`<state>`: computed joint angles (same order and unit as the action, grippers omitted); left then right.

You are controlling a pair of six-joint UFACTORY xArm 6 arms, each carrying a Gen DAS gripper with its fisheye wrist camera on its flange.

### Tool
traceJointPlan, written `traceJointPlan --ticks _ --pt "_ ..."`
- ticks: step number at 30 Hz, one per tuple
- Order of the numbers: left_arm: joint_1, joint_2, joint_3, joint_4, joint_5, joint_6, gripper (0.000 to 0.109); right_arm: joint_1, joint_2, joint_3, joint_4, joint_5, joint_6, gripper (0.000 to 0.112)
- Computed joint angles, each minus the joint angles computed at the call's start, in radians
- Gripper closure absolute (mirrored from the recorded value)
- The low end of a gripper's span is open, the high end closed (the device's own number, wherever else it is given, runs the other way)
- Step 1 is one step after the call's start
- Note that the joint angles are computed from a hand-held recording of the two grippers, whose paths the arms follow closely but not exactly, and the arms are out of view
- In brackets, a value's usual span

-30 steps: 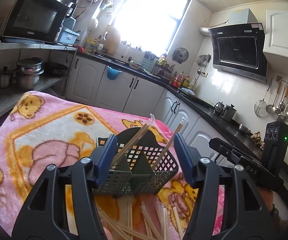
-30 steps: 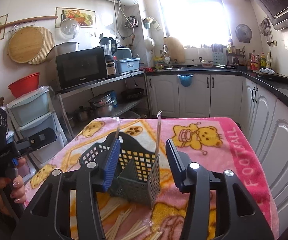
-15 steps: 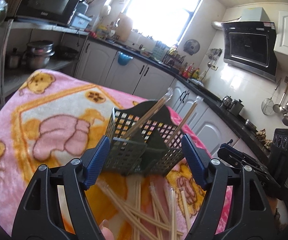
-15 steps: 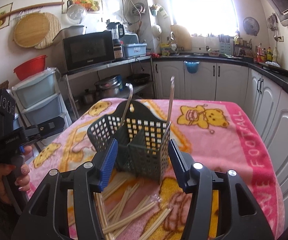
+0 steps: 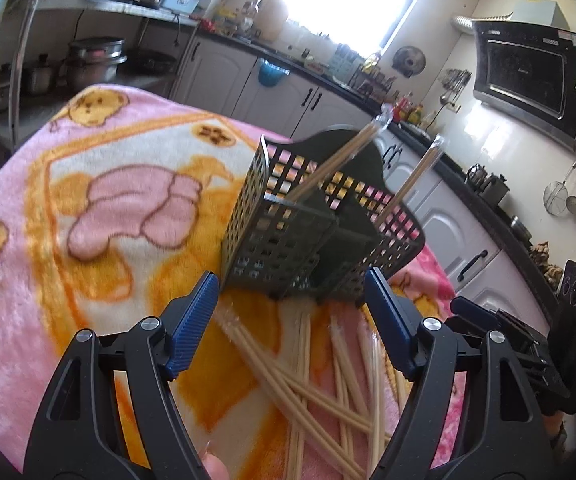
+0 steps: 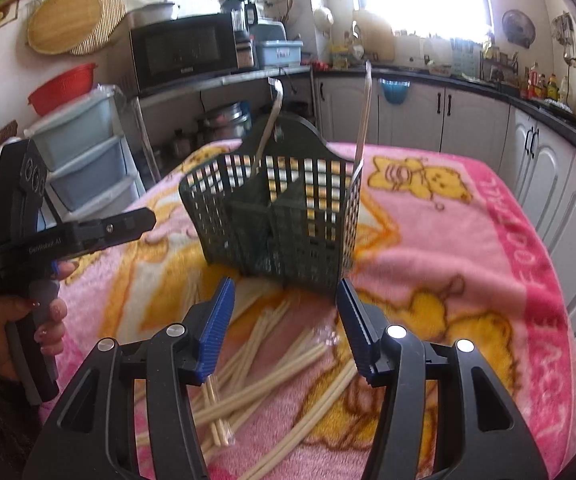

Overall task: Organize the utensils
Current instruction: 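Lower the left tool onto a wrapped chopstick while the right tool grasps another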

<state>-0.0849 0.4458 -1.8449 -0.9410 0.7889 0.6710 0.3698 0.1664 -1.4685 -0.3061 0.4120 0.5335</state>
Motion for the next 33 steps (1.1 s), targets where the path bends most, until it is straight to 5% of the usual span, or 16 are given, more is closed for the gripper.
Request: traceJointPlan --ticks 10,15,22,33 --pt "0.009 0.075 -0.060 0.073 0.121 -0.110 0.043 0.003 0.006 0.032 0.060 0.045 -0.021 0.061" --pt "0.009 0.110 -0.092 0.107 0.163 -0.156 0.058 0.001 0.026 0.021 0.125 0.079 -0.062 0.061" --pt "-0.002 0.173 -0.172 0.188 0.204 -0.254 0.059 -0.013 0.088 -0.056 0.278 0.158 -0.146 0.061" --pt "0.024 0.269 -0.295 0.215 0.234 -0.332 0.091 -0.052 0.213 -0.217 0.384 0.270 -0.135 0.067"
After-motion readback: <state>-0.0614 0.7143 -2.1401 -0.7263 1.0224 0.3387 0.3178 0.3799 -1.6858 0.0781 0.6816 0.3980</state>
